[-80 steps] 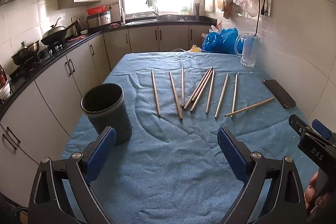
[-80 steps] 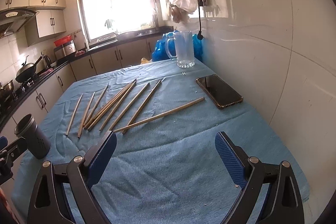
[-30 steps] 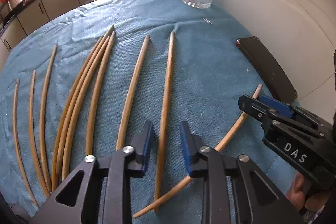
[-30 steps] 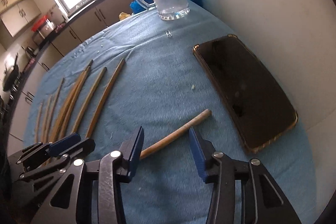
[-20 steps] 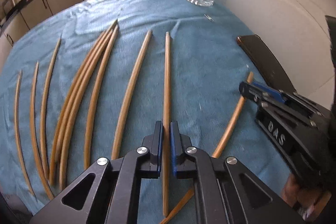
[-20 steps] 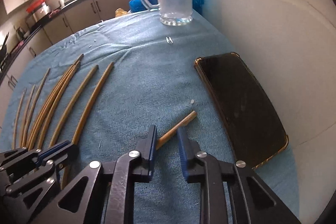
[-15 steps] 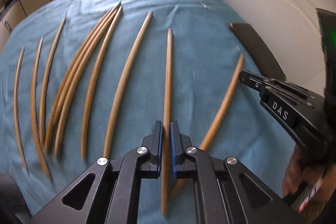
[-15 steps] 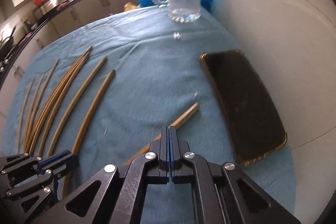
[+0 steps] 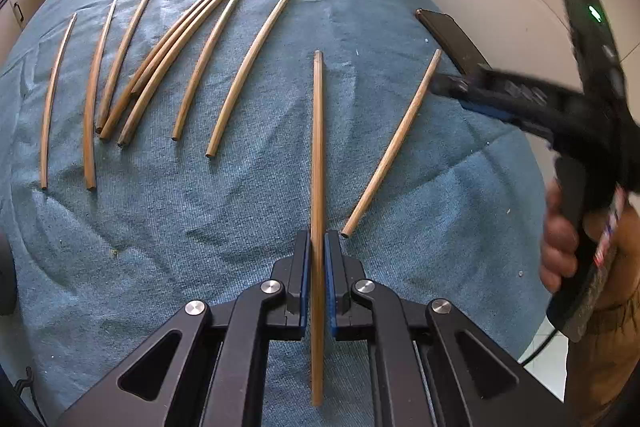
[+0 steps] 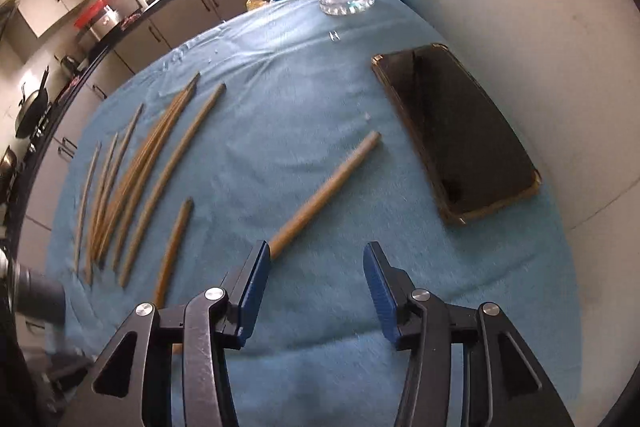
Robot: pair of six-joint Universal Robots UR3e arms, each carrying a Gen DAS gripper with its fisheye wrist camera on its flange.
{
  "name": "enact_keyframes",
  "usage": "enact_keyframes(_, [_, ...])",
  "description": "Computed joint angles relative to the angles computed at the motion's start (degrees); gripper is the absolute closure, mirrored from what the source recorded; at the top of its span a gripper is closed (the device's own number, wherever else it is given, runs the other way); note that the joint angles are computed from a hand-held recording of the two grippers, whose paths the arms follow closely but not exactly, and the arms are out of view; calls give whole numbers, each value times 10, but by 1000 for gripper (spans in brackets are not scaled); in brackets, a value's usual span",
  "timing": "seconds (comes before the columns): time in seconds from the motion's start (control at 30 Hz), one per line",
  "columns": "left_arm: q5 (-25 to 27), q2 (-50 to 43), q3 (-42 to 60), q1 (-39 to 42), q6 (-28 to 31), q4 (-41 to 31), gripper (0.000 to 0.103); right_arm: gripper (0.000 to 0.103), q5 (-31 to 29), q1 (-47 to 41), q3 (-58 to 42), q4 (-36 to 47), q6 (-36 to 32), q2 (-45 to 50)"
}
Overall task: Organize utensils
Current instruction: 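Close the left tool on one chopstick while the right tool grasps another, then lift both held chopsticks upright and carry them toward the black cup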
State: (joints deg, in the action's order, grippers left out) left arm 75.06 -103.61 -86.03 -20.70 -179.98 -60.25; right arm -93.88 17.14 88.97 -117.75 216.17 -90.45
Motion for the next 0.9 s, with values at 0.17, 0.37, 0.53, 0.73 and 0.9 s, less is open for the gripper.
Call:
enact_keyframes(0.17, [-5,9,-13,7,-15,5,96,68,-82,44,-193,121,13,149])
enact_keyframes(0.37, [-12,47,-50,27,-25,-10,96,93,-126,83,-317,220,-57,221])
enact_keyframes(0.53, [-29,88,-72,42,7,-62,96,93,-50,83,-187,204,-91,103])
enact_keyframes(0.73, [-20,107,-69,43,25,-60,94,87,-2,75,-119,247,-108,13])
enact_keyframes(0.9, [5,16,28,32,6,-71,86,84,3,46,-136,255,-104,29])
